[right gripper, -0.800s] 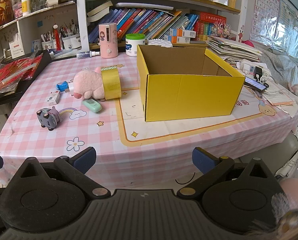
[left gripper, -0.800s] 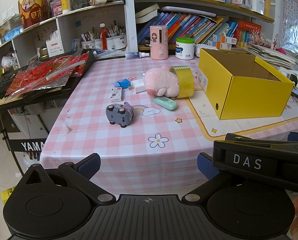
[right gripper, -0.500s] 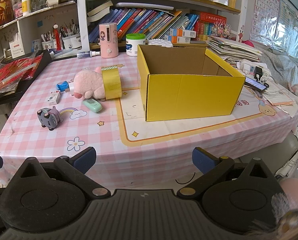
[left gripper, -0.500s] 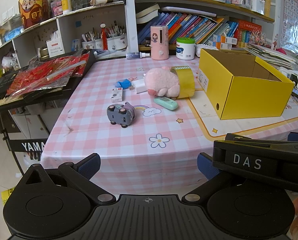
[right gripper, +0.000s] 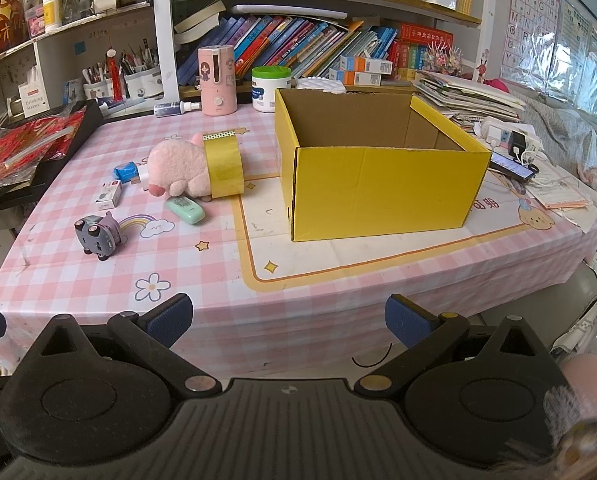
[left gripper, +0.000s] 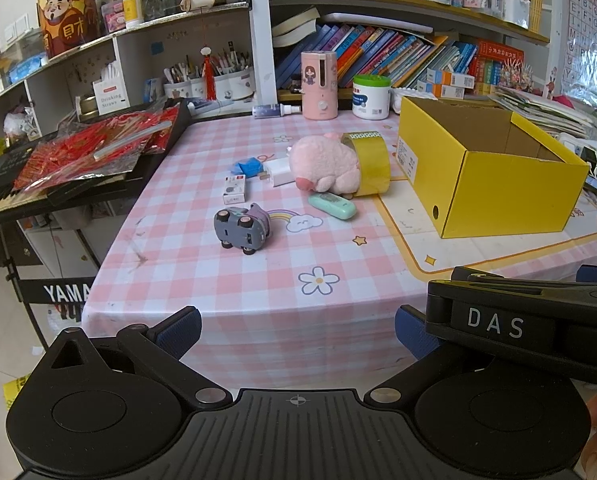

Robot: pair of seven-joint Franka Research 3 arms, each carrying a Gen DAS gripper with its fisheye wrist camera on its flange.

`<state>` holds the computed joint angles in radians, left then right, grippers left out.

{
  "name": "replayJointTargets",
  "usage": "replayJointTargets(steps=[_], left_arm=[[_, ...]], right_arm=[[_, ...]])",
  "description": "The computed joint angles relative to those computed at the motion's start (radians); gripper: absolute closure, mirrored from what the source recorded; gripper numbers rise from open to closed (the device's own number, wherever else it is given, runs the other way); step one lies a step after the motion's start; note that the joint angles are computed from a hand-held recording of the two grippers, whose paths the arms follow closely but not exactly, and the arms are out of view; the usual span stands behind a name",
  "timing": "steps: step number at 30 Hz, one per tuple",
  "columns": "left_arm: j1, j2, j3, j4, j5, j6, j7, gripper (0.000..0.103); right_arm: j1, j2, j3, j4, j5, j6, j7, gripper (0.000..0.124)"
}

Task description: Organize objects

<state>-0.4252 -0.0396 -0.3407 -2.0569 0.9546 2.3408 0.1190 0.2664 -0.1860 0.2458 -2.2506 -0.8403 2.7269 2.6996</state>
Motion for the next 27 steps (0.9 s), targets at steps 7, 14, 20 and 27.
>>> replayJointTargets(steps=[7,14,20,27], left_arm=[[-0.001,-0.002,-0.001,-0.002,0.002,-0.002,0.0,0.0],[-0.001,-0.002,-0.001,-0.001,0.002,-0.003,-0.001,0.0],[-0.002,-0.001,-0.001,-0.001,-0.001,-0.002,0.002,0.0],[-0.001,0.001,0.0,0.001,-0.004,0.001,0.005,0.0]], right_arm=[[0.0,-0.002,-0.001,0.0,0.004,0.0,-0.001,0.021],[-0.002,-0.002,0.001,-0.001,0.004,0.001,-0.001,0.021],[0.0,0.002,-0.001,0.001,0.006,0.001,-0.003,0.021],[-0.001,0.005,-0.002,0.004,0.009,0.002,-0.009,0.021]])
